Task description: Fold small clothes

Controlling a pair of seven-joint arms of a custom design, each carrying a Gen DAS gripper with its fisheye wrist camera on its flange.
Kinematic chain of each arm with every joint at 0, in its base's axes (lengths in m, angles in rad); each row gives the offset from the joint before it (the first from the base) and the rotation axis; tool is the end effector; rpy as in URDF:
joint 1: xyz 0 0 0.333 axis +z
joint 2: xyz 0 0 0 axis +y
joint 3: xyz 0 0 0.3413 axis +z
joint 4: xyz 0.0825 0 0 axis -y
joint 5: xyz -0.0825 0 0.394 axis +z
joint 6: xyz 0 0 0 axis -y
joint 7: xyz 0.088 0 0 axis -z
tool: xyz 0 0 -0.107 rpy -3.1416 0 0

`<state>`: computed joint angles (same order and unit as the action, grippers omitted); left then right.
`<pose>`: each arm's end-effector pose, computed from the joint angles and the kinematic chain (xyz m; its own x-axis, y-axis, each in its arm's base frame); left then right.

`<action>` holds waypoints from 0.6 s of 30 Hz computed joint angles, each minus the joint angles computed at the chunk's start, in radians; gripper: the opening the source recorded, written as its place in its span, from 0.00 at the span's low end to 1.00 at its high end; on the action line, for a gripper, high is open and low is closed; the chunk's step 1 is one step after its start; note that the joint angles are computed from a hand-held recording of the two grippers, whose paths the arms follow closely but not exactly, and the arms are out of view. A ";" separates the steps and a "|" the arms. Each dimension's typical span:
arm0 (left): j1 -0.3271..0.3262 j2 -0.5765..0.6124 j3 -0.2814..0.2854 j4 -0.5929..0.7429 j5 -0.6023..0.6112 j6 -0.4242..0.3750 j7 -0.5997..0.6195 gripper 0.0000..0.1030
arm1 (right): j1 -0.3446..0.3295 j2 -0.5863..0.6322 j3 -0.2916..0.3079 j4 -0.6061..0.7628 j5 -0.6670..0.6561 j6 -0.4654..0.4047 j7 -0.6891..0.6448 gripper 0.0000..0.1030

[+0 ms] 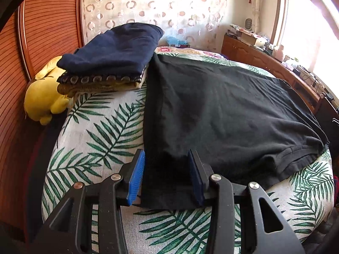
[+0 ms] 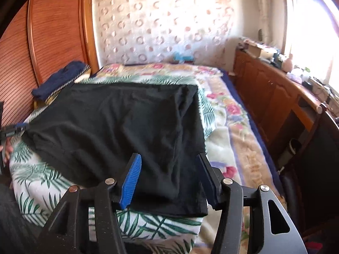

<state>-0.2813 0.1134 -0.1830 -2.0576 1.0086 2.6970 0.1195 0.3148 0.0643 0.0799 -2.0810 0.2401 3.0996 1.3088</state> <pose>0.5370 -0.2971 0.4488 0.1391 -0.9864 0.0878 -0.6924 -0.1603 -0.7035 0.5773 0.2178 0.5314 0.4036 -0.9149 0.0072 -0.5255 -0.2382 -0.8167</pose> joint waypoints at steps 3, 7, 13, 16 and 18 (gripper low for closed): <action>0.000 0.000 -0.001 -0.006 -0.008 -0.004 -0.001 0.42 | 0.004 0.034 0.011 0.015 0.023 0.031 0.011 0.55; -0.001 -0.007 0.001 -0.021 0.011 0.002 -0.018 0.42 | -0.008 0.110 0.058 0.067 0.097 0.032 -0.050 0.55; 0.002 -0.010 0.005 -0.030 0.072 0.018 -0.080 0.42 | 0.077 0.196 -0.014 0.111 0.046 0.066 0.004 0.55; 0.009 -0.017 0.010 -0.042 0.105 0.045 -0.136 0.42 | 0.050 0.213 0.022 0.095 0.051 0.156 -0.003 0.55; 0.009 -0.021 0.007 -0.044 0.125 0.034 -0.166 0.42 | -0.017 0.216 0.093 0.086 0.061 0.181 -0.010 0.55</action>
